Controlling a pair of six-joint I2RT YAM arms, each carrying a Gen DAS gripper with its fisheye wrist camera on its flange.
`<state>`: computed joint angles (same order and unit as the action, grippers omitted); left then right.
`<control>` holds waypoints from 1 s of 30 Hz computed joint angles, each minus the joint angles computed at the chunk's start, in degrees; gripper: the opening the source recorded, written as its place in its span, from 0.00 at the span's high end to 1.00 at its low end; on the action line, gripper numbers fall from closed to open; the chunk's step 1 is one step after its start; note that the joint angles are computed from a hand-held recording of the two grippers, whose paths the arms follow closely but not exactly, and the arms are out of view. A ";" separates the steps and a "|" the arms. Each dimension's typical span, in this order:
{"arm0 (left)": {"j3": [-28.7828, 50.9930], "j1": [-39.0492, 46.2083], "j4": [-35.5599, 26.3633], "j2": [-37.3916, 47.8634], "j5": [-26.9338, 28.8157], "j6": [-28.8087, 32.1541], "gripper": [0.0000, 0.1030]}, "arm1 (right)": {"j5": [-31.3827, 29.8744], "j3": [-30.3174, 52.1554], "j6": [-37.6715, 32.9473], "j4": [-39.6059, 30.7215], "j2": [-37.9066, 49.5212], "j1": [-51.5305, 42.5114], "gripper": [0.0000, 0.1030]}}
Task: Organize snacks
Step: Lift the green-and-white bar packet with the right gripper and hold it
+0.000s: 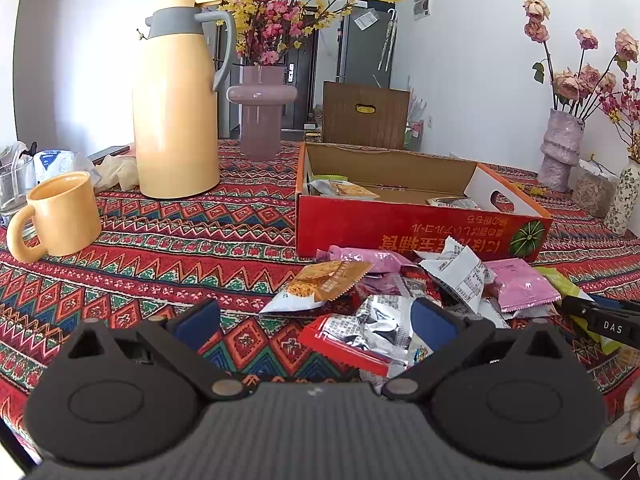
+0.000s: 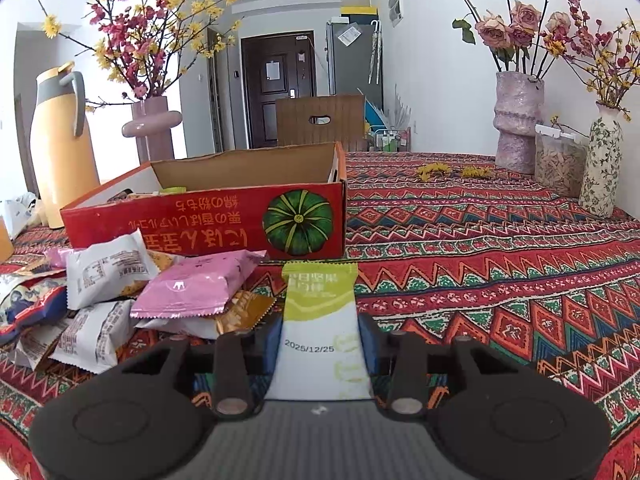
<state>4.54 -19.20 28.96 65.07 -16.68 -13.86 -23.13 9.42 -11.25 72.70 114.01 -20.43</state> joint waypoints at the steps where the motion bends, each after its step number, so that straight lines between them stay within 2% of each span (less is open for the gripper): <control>1: 0.03 0.06 0.07 0.05 0.05 0.02 0.00 | -0.42 -0.41 0.06 0.59 -0.18 -0.33 0.62; 11: 0.68 0.85 -1.27 -0.70 0.46 -0.10 0.00 | -3.67 -3.43 0.64 4.35 -1.68 -1.72 0.62; 18: 2.73 -0.75 -1.77 2.00 -0.17 -0.60 0.00 | -5.43 -3.53 0.50 4.92 -0.47 -2.90 0.62; 30: 6.35 -4.69 -2.11 7.11 -1.24 -0.81 0.00 | -4.76 -1.00 -1.00 1.23 2.48 -1.79 0.60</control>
<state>10.88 -23.89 26.85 72.18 -17.92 -14.67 -27.89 8.41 -12.24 73.93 116.50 -22.22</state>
